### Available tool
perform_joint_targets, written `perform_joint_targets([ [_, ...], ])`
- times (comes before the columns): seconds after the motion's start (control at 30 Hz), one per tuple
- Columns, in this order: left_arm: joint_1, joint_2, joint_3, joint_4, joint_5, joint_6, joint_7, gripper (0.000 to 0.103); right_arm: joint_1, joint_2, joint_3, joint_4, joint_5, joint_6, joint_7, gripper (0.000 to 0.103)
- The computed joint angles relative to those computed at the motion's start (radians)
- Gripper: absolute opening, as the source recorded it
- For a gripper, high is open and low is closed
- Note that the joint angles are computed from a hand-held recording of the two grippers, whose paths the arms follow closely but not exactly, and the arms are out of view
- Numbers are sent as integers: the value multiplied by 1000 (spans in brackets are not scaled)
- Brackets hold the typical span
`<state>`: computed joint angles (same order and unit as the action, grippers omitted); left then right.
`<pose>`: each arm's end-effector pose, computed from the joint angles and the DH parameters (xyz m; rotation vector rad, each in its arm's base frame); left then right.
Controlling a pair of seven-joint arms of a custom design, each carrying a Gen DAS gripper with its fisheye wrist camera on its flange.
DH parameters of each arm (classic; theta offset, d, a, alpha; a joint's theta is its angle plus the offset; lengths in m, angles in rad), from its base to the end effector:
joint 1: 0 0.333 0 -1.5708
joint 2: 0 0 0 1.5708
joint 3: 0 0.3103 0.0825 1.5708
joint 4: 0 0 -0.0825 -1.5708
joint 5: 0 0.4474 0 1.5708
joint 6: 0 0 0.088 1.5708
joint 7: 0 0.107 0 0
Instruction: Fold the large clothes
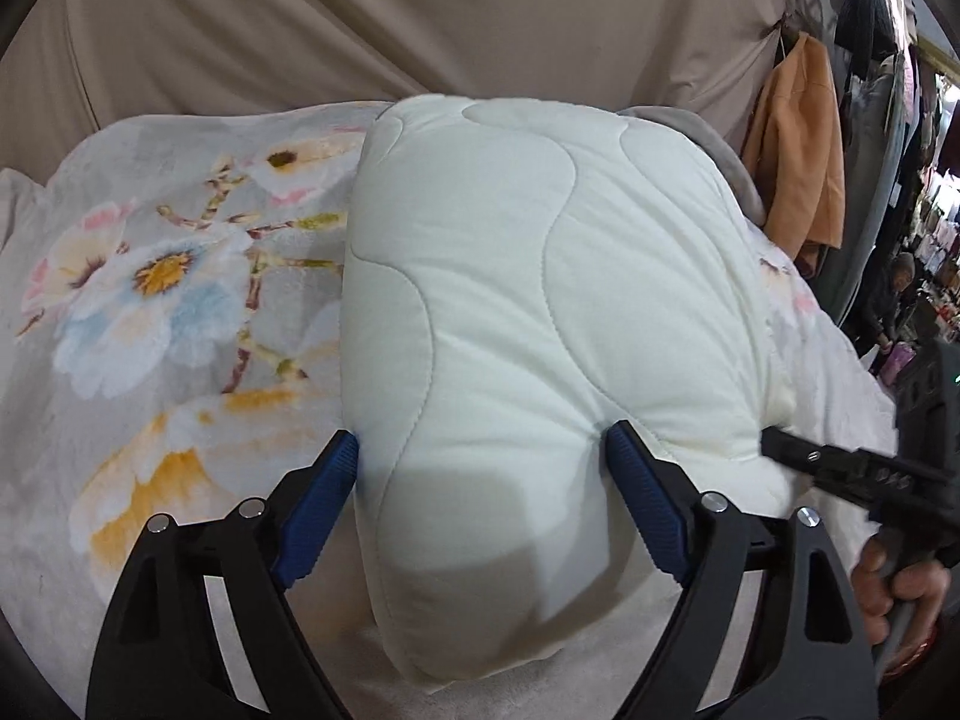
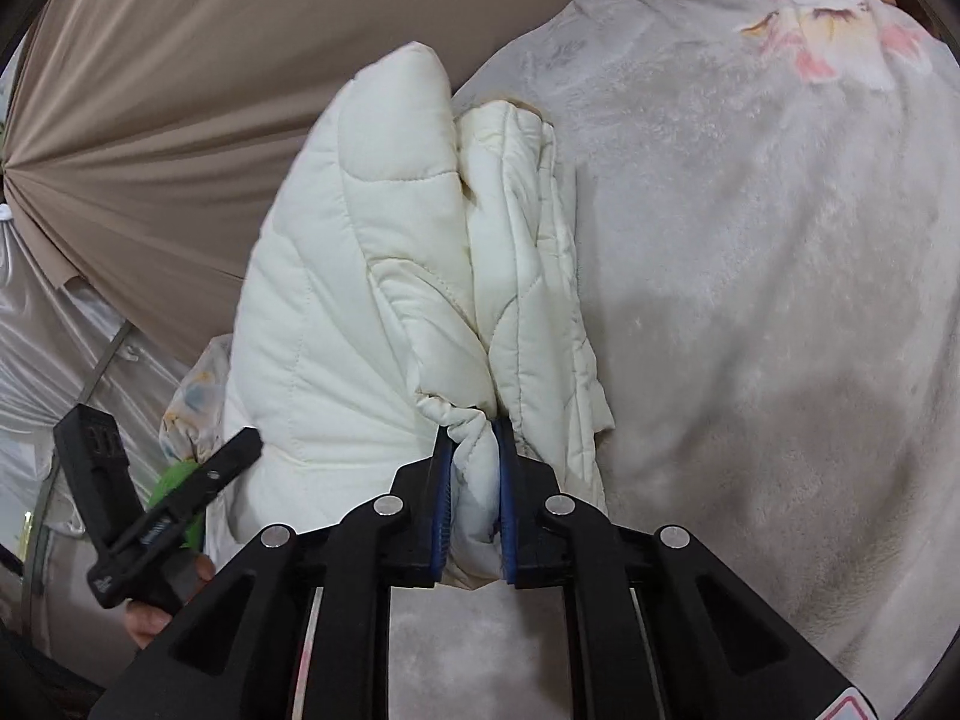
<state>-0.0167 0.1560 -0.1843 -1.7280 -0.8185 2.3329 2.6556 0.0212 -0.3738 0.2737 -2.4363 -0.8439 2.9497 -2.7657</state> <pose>0.6923 -0.1466 0.5163 -0.9961 2.5567 -1.2088 0.4893 0.2059 0.4823 -0.7677 2.0610 -0.3681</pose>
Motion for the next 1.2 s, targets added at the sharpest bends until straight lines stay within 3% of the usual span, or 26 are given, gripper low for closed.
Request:
perform_joint_targets([
  [0.07,0,11,2,16,9,-10,-26,82,30,-29,-13,20,33,-62,-50,18],
  [0.17,4,16,1,27,15,-18,-40,82,10,-57,6,95,-18,-155,-90,27],
  [0.23,5,12,-1,22,15,-13,-34,82,4,-38,3,167,-50,-224,-142,53],
  [0.3,5,13,-1,23,17,-13,-35,82,9,21,-8,255,-72,-312,-197,59],
  [0.4,7,14,-1,27,19,-20,-40,82,45,136,-81,351,-17,-326,-291,59],
  [0.5,6,13,-1,26,19,-19,-43,82,97,259,-166,433,159,-335,-445,58],
  [0.57,8,16,-1,32,16,-26,-46,82,117,286,-204,426,247,-253,-514,27],
  [0.6,8,17,-1,36,18,-29,-48,82,118,283,-206,421,219,-217,-498,13],
  [0.7,11,25,-1,52,21,-48,-47,82,103,223,-162,406,-80,-240,-285,8],
  [0.77,12,22,-4,46,16,-44,-31,82,103,191,-143,391,-162,-291,-223,7],
  [0.87,8,10,-8,25,2,-17,4,86,123,228,-167,385,-46,-367,-298,7],
  [0.97,9,4,-9,24,-27,-34,25,89,128,289,-194,372,-1,-346,-306,11],
  [1.13,-17,-13,-6,-6,14,38,7,89,139,287,-215,364,57,-335,-346,13],
  [1.2,-21,-6,-3,0,38,39,-18,89,142,262,-205,363,30,-370,-316,15],
])
